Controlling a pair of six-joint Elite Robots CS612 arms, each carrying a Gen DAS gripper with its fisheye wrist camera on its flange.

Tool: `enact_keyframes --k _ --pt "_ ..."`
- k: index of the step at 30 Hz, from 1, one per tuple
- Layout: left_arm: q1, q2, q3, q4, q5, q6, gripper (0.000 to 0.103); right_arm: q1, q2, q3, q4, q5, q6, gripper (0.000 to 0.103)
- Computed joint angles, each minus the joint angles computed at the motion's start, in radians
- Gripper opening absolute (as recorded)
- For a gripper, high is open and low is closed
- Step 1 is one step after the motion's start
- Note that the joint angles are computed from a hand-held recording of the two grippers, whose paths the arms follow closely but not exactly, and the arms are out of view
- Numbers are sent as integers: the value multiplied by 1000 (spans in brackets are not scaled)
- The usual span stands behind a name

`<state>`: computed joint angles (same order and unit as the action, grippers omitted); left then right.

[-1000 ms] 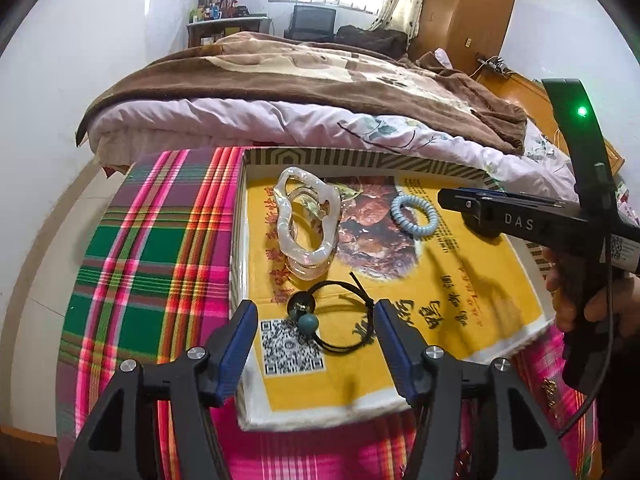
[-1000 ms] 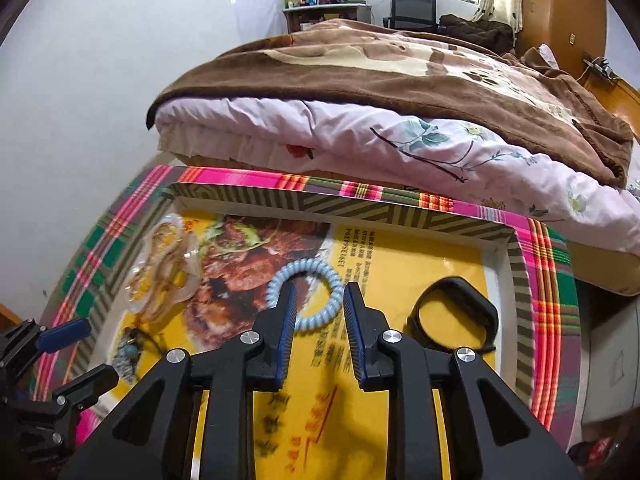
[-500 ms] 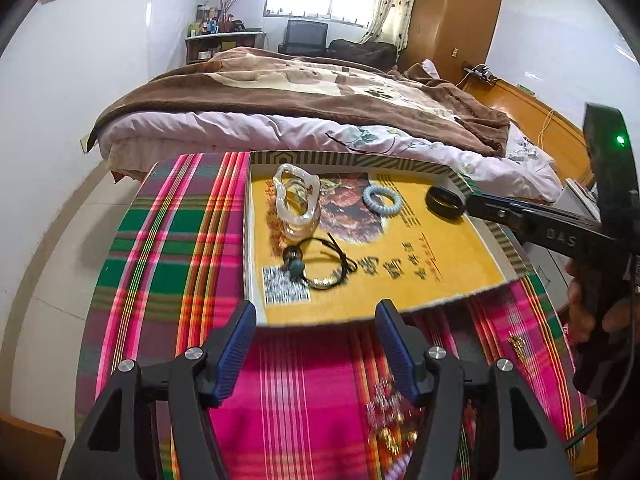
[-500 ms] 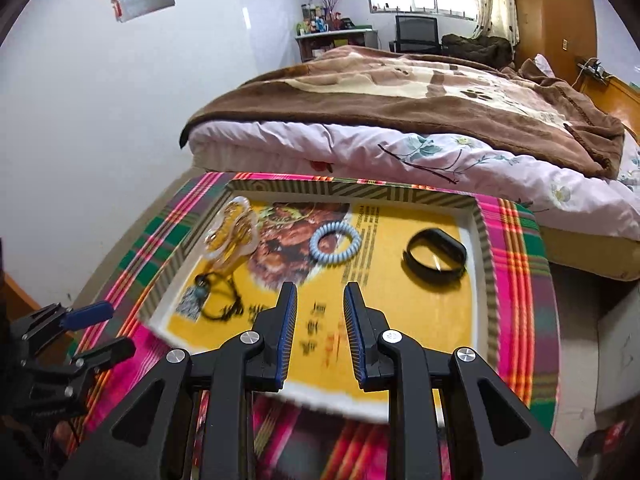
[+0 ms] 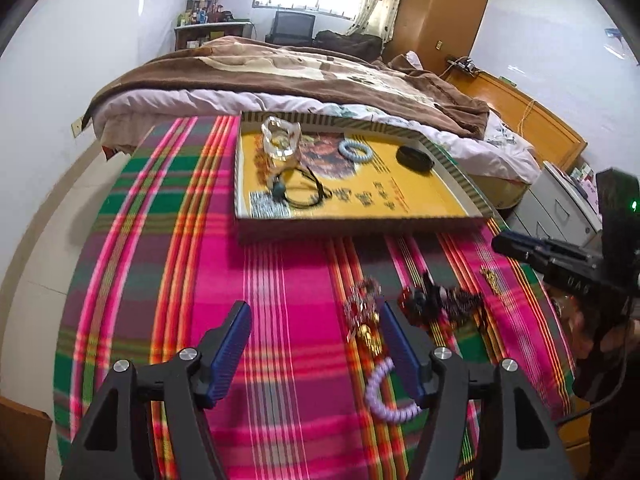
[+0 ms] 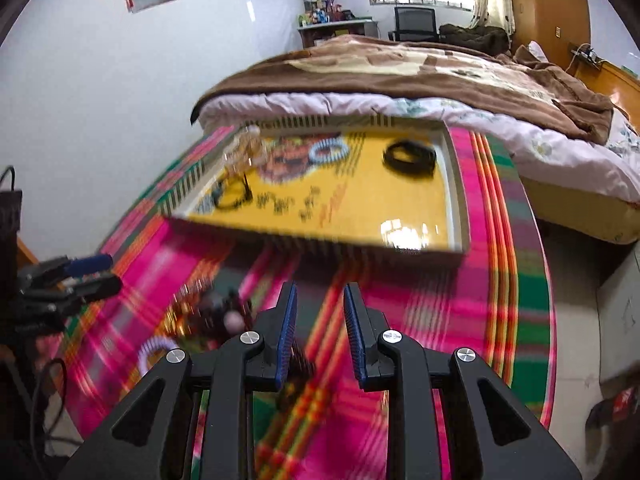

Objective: Organize jewelry
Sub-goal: 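Withdraw both tools from the tray back toward the remaining jewelry, then grasp the dark bead bracelet with the right tool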

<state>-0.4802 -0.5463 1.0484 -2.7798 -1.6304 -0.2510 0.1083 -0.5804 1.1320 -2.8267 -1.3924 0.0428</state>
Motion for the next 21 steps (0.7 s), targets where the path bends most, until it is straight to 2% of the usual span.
enact_keyframes --k 6,9,11,14,21 --pt "-3 -12 44 -4 -27 8 68 3 -11 43 2 17 -42 25" --pt "-5 -17 56 -1 -28 8 68 5 -4 33 23 33 -53 28" --pt "-6 -18 59 -1 -27 8 68 9 3 21 42 32 -58 40" --pt "-7 -22 66 -4 -25 10 68 14 11 8 76 38 -76 45" --pt "-8 -25 71 1 -18 4 68 15 12 12 91 64 -61 45"
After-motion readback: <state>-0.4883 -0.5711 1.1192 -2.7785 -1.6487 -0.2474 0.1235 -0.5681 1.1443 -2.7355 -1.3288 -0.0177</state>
